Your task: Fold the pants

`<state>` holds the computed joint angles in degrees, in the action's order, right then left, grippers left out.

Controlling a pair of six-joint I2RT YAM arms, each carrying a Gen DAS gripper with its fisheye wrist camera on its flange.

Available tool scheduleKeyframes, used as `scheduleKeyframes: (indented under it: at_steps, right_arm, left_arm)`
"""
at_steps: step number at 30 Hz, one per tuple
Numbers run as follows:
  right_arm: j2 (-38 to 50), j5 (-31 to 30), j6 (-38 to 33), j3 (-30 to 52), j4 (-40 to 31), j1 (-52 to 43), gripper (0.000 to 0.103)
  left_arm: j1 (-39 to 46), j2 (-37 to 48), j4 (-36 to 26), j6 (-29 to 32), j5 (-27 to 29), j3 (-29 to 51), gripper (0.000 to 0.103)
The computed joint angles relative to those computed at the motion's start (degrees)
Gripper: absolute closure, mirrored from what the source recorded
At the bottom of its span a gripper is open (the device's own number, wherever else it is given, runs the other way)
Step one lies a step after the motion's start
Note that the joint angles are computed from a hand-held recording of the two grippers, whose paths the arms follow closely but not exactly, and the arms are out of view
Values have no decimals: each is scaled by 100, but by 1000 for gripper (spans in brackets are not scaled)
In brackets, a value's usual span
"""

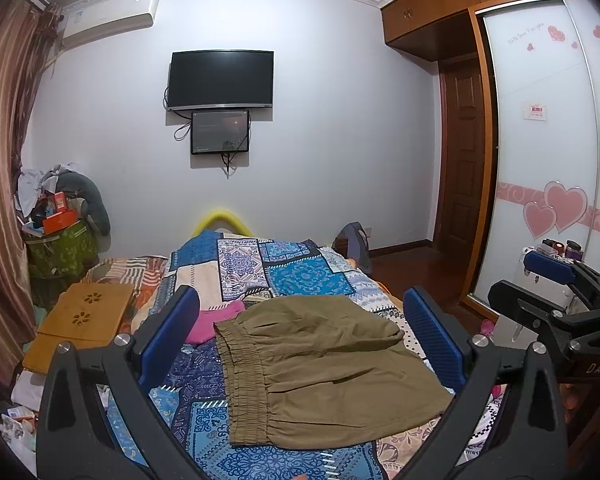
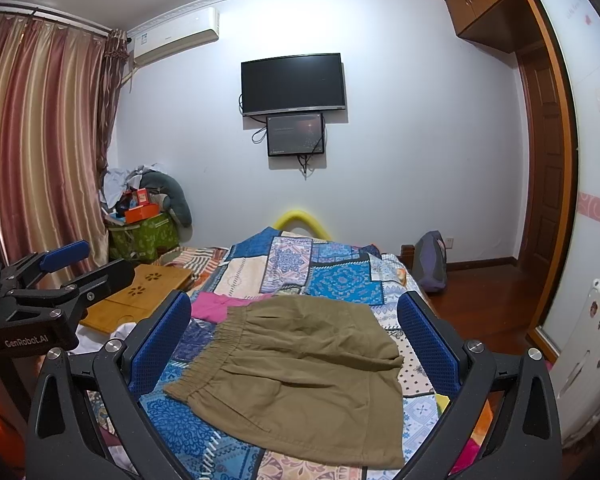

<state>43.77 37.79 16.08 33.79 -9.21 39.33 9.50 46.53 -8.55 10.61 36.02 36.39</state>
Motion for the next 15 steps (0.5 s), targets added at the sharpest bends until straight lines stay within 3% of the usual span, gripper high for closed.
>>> scheduleKeyframes:
  at_steps: [15]
  right_arm:
    - [1,15,19,23,-31,8,0]
  left_arm:
    - [-9,22,39,13,37,-11,0]
